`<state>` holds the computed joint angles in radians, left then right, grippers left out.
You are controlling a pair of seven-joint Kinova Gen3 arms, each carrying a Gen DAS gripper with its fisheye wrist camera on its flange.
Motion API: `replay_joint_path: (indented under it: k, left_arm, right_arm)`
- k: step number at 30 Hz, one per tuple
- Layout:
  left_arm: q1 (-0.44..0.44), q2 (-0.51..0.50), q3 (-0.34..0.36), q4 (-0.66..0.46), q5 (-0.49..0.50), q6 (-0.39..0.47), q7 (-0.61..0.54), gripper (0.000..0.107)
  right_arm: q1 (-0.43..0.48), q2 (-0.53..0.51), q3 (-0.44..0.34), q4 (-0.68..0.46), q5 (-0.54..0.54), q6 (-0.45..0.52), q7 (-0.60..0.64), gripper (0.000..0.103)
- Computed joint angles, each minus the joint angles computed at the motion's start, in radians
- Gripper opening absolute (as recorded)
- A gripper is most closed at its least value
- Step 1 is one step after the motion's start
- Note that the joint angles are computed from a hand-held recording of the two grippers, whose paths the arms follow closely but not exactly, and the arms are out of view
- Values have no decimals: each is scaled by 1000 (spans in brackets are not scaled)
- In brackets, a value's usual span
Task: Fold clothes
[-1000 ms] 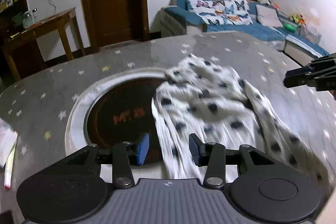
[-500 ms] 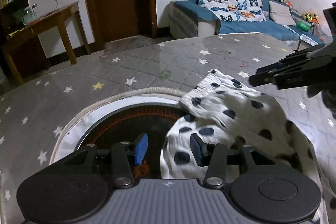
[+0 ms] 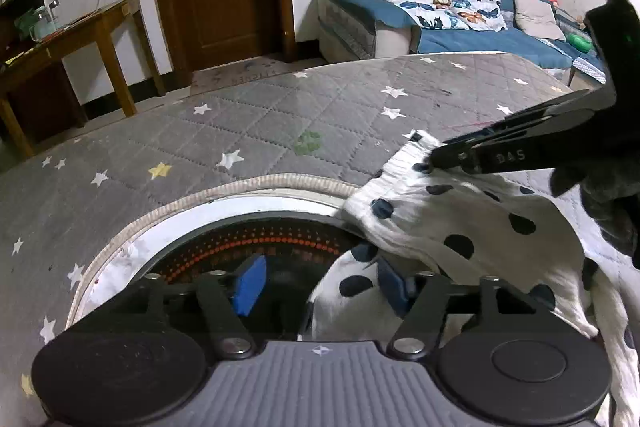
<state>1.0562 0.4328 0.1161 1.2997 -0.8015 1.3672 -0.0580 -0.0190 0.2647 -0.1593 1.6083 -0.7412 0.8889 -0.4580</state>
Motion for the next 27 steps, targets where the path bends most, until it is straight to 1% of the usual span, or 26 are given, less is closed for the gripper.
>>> replay_joint_path:
  k: [2,5,8,10,11,12,13,15,16,17,18,19,20,21,22,23,24,26,27]
  left_arm:
    - [-1,6,-1,-7,-2,5,-6,72]
    - [4,15,-5,-19,-8,14,-18,72]
    - [11,22,-9,-29,-19,21,-29,72]
    - [11,23,-11,-31,-25,13,-39,70]
    - [10,23,-12,-32,-27,7,-44,69]
    - [9,23,-13,-32,-30,1,-49,64]
    - [8,24,-14,-33,-34,-8,-54,58]
    - [6,25,-15,-35,-44,-35,-70,54]
    - [5,29,-15,-39,-50,-47,-83,54]
    - [4,33,-15,-45,-54,-59,-99,54]
    - [1,38,-15,-51,-55,-76,-120,54]
    - [-4,43,-15,-57,-51,-92,-141,54]
    - [-8,53,-16,-70,-43,-100,-164,54]
    - [-12,63,-17,-83,-34,-109,-188,55]
    - [-16,73,-21,-96,-24,-116,-211,55]
    - [-19,84,-25,-108,-14,-123,-235,55]
    - [-21,93,-30,-119,-4,-128,-256,55]
    - [-22,107,-44,-134,12,-137,-286,54]
    - [-21,106,-50,-129,14,-152,-297,49]
  right_arm:
    - [4,-20,-1,22,-10,-30,17,3]
    - [24,-69,7,65,-51,-92,75,3]
    - [43,-121,33,102,-95,-162,134,3]
    - [50,-146,61,110,-94,-187,133,3]
    - [55,-160,68,119,-82,-212,131,3]
    - [72,-176,56,134,-62,-251,132,3]
    - [70,-193,62,151,-37,-292,129,3]
    - [18,-216,118,180,44,-357,86,7]
    - [5,-220,139,188,71,-365,70,8]
    - [11,-223,147,191,82,-357,69,8]
    - [35,-227,136,199,77,-352,85,8]
    - [45,-229,144,204,55,-334,114,8]
    - [56,-228,154,204,28,-304,147,12]
    - [68,-223,164,198,5,-263,171,17]
    - [86,-218,162,191,-10,-223,186,20]
    - [86,-211,173,180,-19,-185,197,21]
    - [93,-204,174,170,-26,-153,209,23]
    - [103,-190,173,153,-27,-96,215,25]
    - [104,-185,171,148,-24,-80,210,27]
